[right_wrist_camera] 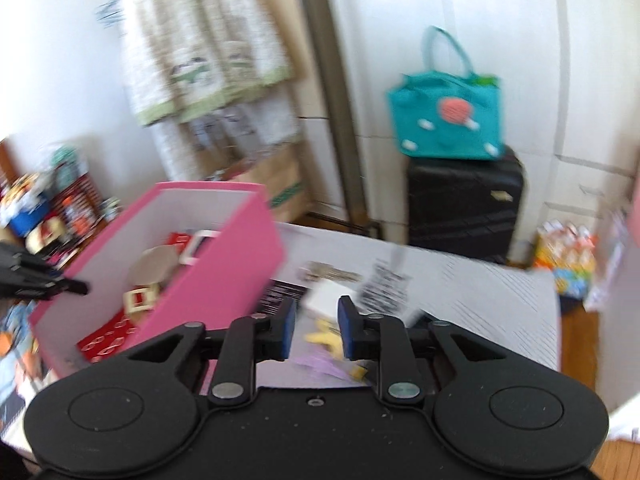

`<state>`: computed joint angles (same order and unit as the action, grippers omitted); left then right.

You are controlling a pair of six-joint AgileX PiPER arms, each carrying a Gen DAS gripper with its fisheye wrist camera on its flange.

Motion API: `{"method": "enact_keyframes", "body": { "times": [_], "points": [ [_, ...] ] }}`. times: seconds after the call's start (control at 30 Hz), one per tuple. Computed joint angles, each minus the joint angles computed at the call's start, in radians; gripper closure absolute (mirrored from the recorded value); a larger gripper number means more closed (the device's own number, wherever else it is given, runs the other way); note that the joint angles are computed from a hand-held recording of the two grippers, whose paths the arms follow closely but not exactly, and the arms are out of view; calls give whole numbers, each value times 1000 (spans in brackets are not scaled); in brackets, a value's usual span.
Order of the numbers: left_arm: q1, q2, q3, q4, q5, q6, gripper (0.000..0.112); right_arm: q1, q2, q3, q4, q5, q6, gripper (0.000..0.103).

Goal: Organize rigid objects
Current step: 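Carry the AA battery into the pink box and release it, then grasp the black rectangular phone case with the right gripper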

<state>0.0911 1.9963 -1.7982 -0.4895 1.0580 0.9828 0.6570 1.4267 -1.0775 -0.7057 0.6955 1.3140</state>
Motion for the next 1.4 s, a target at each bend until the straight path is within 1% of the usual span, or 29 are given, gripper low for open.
{"method": "enact_keyframes", "body": {
  "times": [0.07, 0.1, 0.17, 0.27, 0.43, 0.53, 0.63, 0.77, 0.87, 1.07, 1.2, 1.27, 1.4],
  "points": [
    [-2, -2, 1, 6, -3, -4, 101, -36, -17, 50, 17, -21, 28, 62],
    [-3, -2, 1, 9, -5, -5, 101, -55, -16, 70, 26, -33, 43, 60],
    [-4, -3, -1, 14, -3, -9, 101, -88, -2, 99, 42, -50, 69, 51],
    [-11, -4, -1, 24, -7, -22, 101, -141, 29, 132, 72, -93, 78, 44],
    [-14, -6, 0, 29, -8, -26, 101, -235, 87, 143, 187, -204, -19, 38],
    [-15, -7, 1, 30, -9, -28, 101, -254, 119, 119, 227, -227, -52, 31],
    [-15, -6, 1, 30, -8, -29, 101, -254, 164, 73, 226, -217, -69, 30],
    [-15, -7, 2, 29, -7, -29, 101, -229, 244, -10, 187, -141, -90, 28],
    [-17, -8, 2, 32, -9, -30, 101, -188, 274, -29, 70, -98, -31, 29],
    [-17, -7, 1, 29, -7, -29, 101, -190, 221, 32, 69, -118, -10, 30],
    [-16, -9, 7, 25, -9, -26, 101, -168, 189, 64, 64, -92, 9, 30],
    [-17, -11, 11, 25, -10, -26, 101, -153, 175, 81, 62, -93, -5, 35],
    [-20, -10, 13, 26, -14, -23, 101, -138, 160, 89, 84, -78, -39, 35]
  ]
}}
